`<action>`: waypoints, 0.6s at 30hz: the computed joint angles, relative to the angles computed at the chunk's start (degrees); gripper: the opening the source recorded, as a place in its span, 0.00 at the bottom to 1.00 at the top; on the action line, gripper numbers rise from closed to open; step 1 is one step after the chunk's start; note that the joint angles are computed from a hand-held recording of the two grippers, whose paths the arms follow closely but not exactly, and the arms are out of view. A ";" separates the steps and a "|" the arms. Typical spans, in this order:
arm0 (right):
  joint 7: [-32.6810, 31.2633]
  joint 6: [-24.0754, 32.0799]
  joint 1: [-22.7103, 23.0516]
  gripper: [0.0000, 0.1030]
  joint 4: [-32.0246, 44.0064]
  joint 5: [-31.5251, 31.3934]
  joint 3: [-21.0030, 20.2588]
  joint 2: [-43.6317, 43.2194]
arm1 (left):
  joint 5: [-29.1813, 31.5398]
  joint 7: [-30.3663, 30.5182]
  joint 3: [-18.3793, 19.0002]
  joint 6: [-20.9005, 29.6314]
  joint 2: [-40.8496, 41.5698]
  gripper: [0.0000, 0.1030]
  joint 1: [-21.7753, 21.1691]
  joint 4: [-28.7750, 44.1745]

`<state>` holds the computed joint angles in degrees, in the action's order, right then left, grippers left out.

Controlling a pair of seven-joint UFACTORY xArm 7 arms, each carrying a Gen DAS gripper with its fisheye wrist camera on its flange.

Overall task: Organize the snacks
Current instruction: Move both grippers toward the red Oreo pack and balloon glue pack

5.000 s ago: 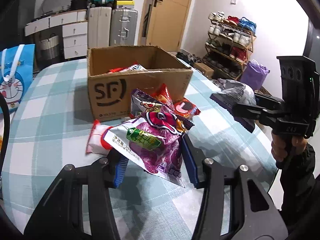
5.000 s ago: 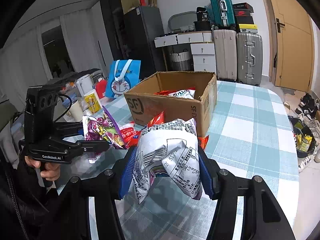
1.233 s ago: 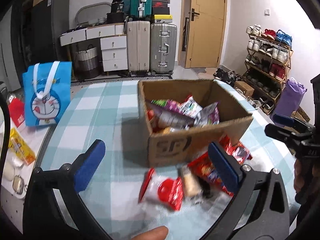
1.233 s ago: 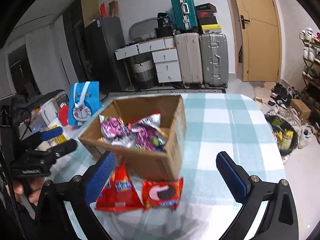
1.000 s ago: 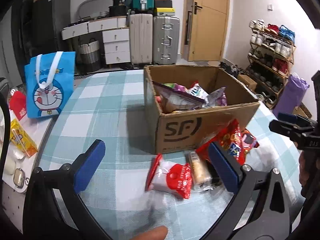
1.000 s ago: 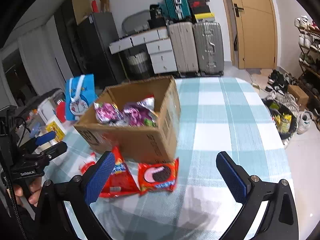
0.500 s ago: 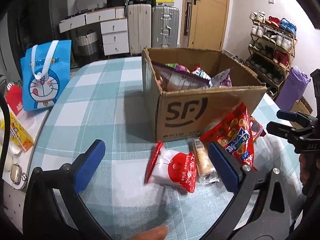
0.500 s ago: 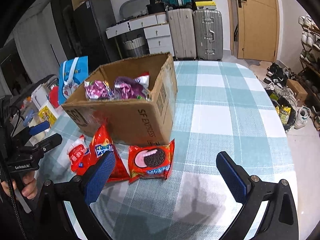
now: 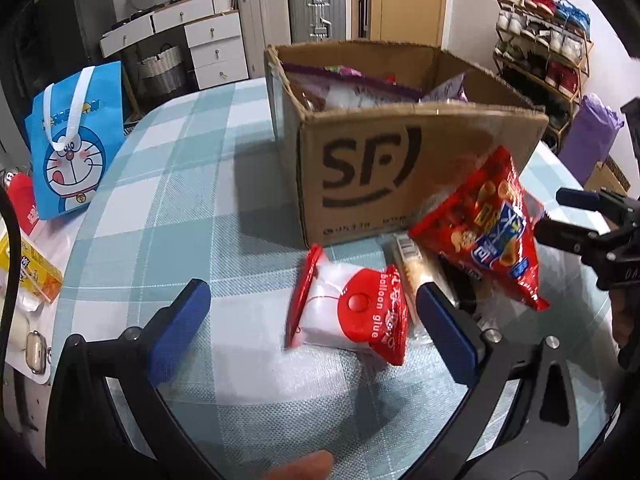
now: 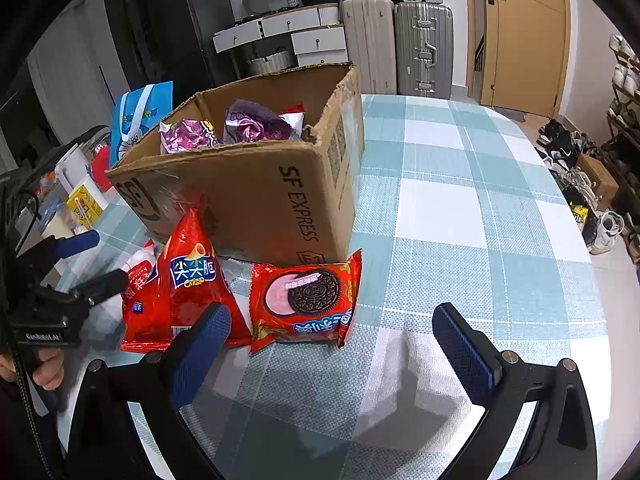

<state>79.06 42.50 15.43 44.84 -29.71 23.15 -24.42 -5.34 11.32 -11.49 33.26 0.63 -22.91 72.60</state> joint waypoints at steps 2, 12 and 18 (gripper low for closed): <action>0.00 -0.48 -0.02 1.00 -0.28 0.02 -0.20 0.02 | 1.01 -0.71 -0.03 0.28 0.53 1.00 -0.08 0.14; -0.28 -1.30 0.21 1.00 0.12 -0.37 -0.69 2.46 | 0.74 -0.81 0.19 0.65 2.78 1.00 0.24 1.01; 0.16 -0.65 0.61 1.00 0.34 -0.94 -1.05 3.19 | -0.59 0.38 0.14 1.14 3.37 1.00 0.51 1.38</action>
